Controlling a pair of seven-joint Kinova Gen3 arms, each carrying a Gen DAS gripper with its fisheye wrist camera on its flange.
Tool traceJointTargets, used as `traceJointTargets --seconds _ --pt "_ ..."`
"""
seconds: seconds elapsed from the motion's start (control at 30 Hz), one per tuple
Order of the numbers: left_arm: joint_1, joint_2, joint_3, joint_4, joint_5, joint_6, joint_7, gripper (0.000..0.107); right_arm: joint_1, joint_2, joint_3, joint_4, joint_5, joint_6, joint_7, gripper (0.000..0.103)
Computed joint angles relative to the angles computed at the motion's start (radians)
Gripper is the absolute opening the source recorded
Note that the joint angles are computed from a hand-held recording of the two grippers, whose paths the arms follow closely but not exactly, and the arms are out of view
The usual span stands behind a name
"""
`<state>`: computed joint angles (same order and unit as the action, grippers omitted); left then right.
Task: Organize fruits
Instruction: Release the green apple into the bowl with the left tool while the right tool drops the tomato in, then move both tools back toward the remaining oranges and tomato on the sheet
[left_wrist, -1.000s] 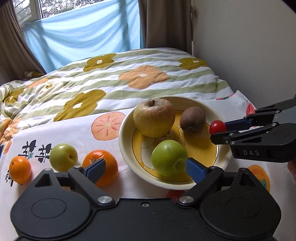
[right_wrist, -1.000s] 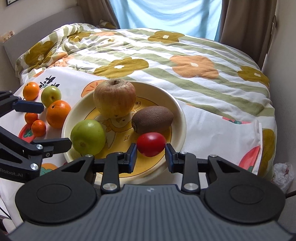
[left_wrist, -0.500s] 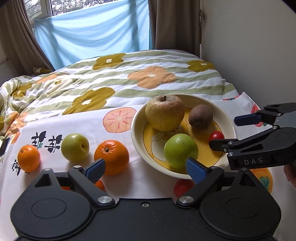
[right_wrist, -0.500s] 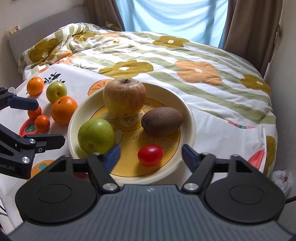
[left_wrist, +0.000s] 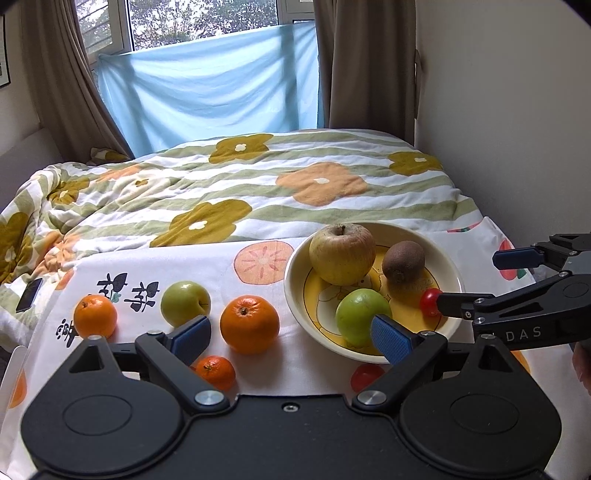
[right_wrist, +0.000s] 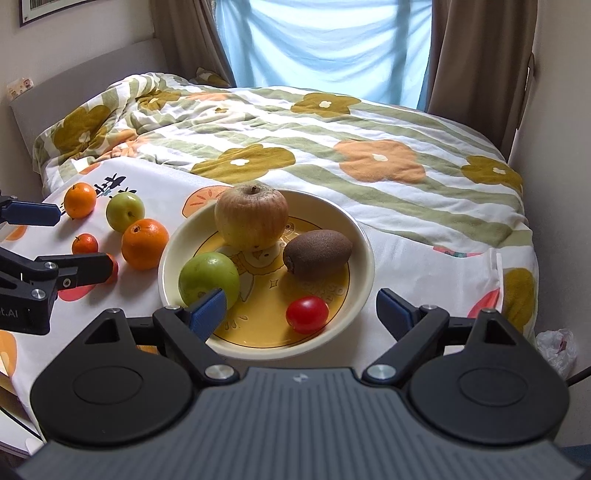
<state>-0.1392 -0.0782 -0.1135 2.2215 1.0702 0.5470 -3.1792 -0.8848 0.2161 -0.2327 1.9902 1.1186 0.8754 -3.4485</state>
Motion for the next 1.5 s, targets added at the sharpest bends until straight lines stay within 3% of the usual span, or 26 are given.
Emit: traceJointTargets --seconds 0.37,0.63,0.87,1.17,1.37,1.5 --pt "-0.065 -0.079 -0.112 0.011 -0.01 0.116 -0.056 0.096 -0.072 -0.023 -0.048 -0.084 -0.083 0.145 -0.014 0.103" --pt "-0.184 -0.029 -0.192 -0.043 0.007 0.302 -0.238 0.102 -0.177 0.07 -0.034 -0.249 -0.137 0.319 -0.045 0.103" --pt "-0.303 0.065 -0.17 -0.082 0.024 0.406 -0.425 0.103 -0.261 0.178 0.02 -0.391 -0.191 0.406 -0.12 0.103" --pt "-0.412 0.22 -0.087 -0.167 -0.007 0.508 -0.566 0.103 -0.321 0.296 0.094 -0.518 -0.284 0.452 -0.2 0.103" --pt "-0.427 0.302 -0.02 -0.199 -0.001 0.496 -0.632 0.1 -0.347 0.372 0.14 -0.579 -0.314 0.473 -0.251 0.103" --pt "-0.403 0.356 0.023 -0.231 -0.021 0.452 -0.623 0.089 -0.353 0.408 0.166 -0.607 -0.33 0.475 -0.285 0.103"
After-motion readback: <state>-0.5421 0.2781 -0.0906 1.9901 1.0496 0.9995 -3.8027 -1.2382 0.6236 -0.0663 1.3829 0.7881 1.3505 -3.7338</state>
